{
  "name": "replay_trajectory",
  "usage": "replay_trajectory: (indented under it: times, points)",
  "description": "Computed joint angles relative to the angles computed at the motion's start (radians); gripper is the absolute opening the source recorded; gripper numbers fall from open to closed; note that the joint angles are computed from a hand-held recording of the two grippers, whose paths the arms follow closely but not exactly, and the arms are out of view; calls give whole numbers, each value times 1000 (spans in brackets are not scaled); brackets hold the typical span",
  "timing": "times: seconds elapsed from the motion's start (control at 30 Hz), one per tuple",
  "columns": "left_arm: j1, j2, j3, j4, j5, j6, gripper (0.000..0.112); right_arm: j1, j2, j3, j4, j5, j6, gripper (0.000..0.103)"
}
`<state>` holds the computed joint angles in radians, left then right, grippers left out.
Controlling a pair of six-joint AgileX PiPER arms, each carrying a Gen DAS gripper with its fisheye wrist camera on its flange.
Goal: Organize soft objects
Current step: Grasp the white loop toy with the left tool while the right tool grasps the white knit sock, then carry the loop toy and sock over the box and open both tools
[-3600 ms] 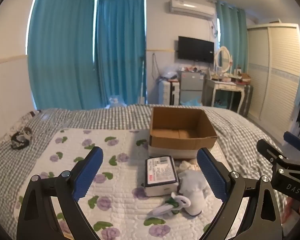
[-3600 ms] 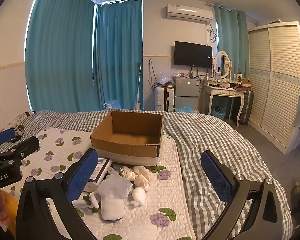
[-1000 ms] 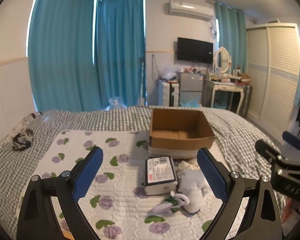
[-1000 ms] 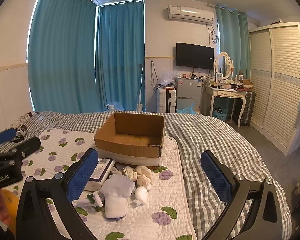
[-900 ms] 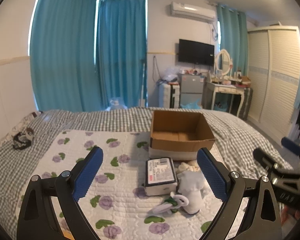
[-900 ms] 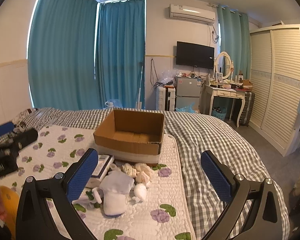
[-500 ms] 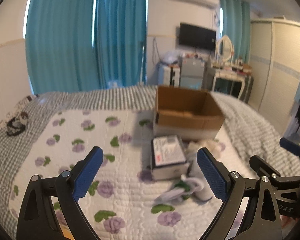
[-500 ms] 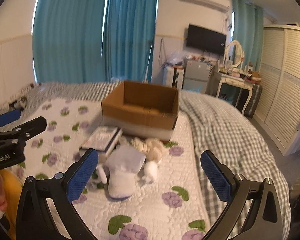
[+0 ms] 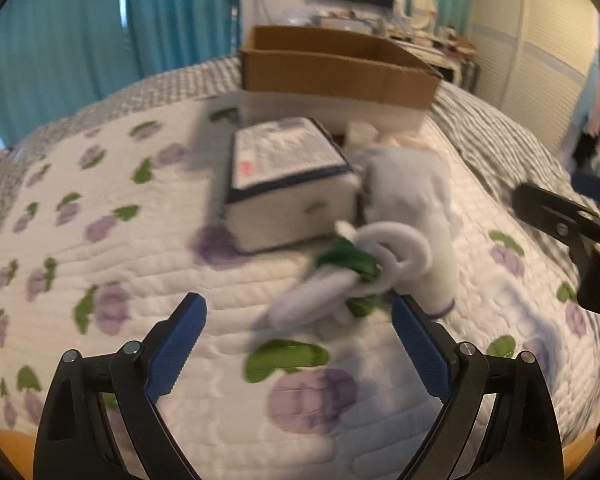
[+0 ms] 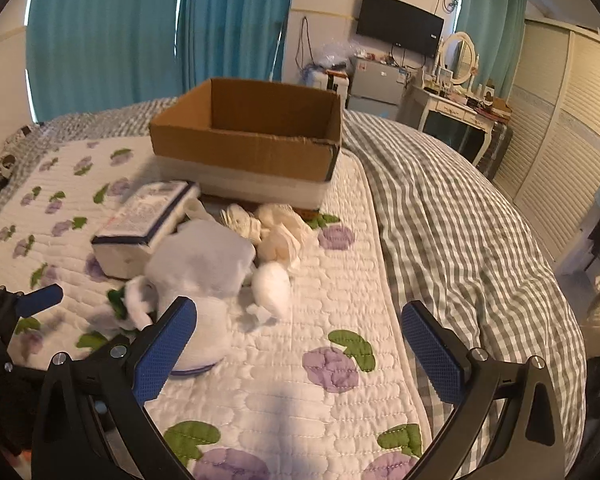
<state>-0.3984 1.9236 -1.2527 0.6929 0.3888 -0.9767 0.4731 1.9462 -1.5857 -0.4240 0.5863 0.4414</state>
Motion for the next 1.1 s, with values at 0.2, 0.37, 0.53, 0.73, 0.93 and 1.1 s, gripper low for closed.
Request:
replay_trajectory:
  times: [0.2, 0.37, 0.53, 0.73, 0.93, 1.1]
  points:
    - [24, 52, -62, -70, -20, 144, 66, -9, 35, -28, 19, 12, -12, 103]
    - [64, 67, -66, -272, -96, 412, 37, 0, 55, -45, -1, 26, -10, 103]
    - [90, 26, -30, -386, -133, 517, 29, 17, 68, -61, -24, 55, -1, 103]
    - [135, -50, 25, -336, -144, 457, 29, 40, 87, -121, 56, 69, -72, 102]
    - [189, -66, 30, -360, -139, 495, 29, 72, 220, -330, 212, 164, -213, 89]
    - [218, -70, 47, -520, -161, 652, 29, 81, 334, -477, 253, 239, -226, 76]
